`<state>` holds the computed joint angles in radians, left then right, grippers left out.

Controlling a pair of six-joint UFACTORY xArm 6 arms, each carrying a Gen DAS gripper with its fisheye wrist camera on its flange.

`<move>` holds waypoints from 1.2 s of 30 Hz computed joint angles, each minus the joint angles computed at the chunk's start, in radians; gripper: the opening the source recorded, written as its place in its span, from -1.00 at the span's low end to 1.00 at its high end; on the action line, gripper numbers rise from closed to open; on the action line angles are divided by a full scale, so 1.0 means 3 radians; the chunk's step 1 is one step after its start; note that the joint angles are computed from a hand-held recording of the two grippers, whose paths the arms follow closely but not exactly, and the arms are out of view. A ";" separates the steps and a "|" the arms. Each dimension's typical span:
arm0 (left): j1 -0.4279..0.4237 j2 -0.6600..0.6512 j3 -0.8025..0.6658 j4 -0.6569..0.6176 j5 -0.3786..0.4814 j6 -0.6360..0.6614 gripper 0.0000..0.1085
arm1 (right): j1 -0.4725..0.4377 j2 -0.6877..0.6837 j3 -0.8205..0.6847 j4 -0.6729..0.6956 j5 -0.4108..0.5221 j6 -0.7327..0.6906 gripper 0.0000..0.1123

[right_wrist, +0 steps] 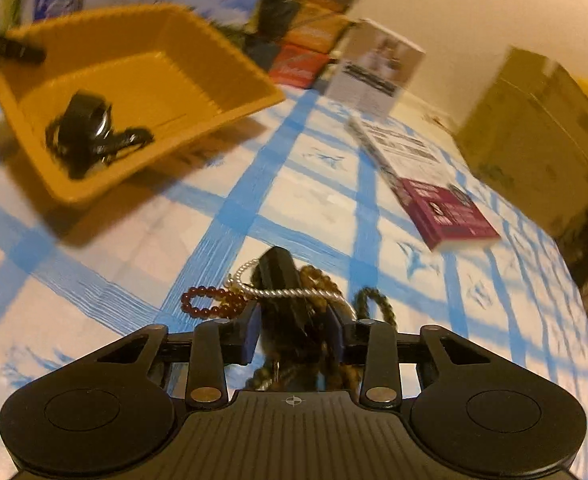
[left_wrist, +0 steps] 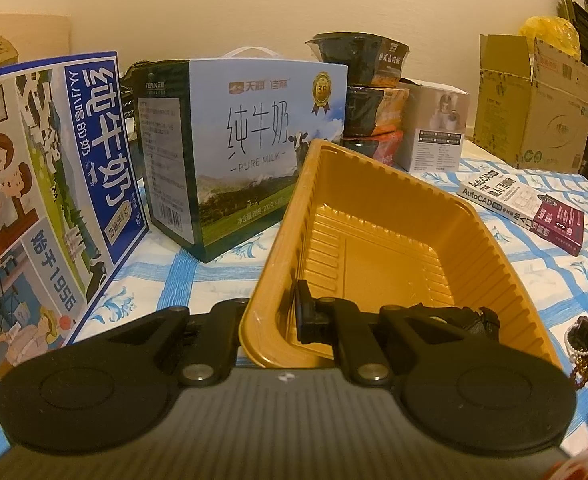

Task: Organize jewelry
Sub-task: 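Grasp another black watch from the pile with the right gripper, then carry the black watch into the orange tray and open the right gripper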

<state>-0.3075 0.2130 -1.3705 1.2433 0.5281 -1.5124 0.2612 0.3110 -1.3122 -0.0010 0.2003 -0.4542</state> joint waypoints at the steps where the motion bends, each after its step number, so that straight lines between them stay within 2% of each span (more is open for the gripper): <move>1: -0.0001 0.0000 0.0000 0.0001 0.0000 -0.0001 -0.83 | 0.0002 0.0053 -0.0052 -0.0009 -0.0004 -0.0058 -0.41; 3: -0.0001 0.0000 0.0000 0.0005 0.0000 0.0000 -0.83 | 0.0011 0.0131 -0.0139 -0.0012 0.0013 -0.0169 -0.57; 6: -0.0001 0.0001 0.0000 0.0001 -0.0001 -0.0001 -0.83 | 0.0014 0.0185 -0.0238 -0.0166 0.0103 -0.0021 -0.59; 10: 0.0000 0.0000 0.0001 0.0012 -0.0005 -0.0008 -0.83 | 0.0017 0.0102 -0.0365 0.0419 0.0595 0.0035 -0.61; 16: -0.0001 -0.0002 0.0004 0.0007 -0.0009 -0.0011 -0.83 | -0.0005 -0.0286 -0.0117 0.1191 0.1062 0.0315 -0.61; 18: -0.0002 -0.0006 0.0010 0.0003 -0.0013 -0.0015 -0.84 | 0.0030 -0.0461 0.0074 0.1262 0.1081 0.0370 -0.61; 23: -0.0006 -0.0014 0.0022 0.0011 -0.0012 -0.0029 -0.84 | 0.0100 -0.0638 0.0330 0.1076 0.1001 0.0645 -0.61; 30: -0.0014 -0.0020 0.0027 0.0026 -0.0011 -0.0042 -0.84 | 0.0115 -0.0542 0.0252 0.0972 0.0972 0.0717 -0.51; 33: -0.0019 -0.0021 0.0026 0.0019 -0.0008 -0.0039 -0.84 | 0.0120 -0.0545 0.0276 0.0968 0.0938 0.0706 -0.60; 36: -0.0026 -0.0020 0.0020 0.0008 -0.0001 -0.0031 -0.84 | 0.0115 -0.0546 0.0229 0.1144 0.0980 0.0660 -0.61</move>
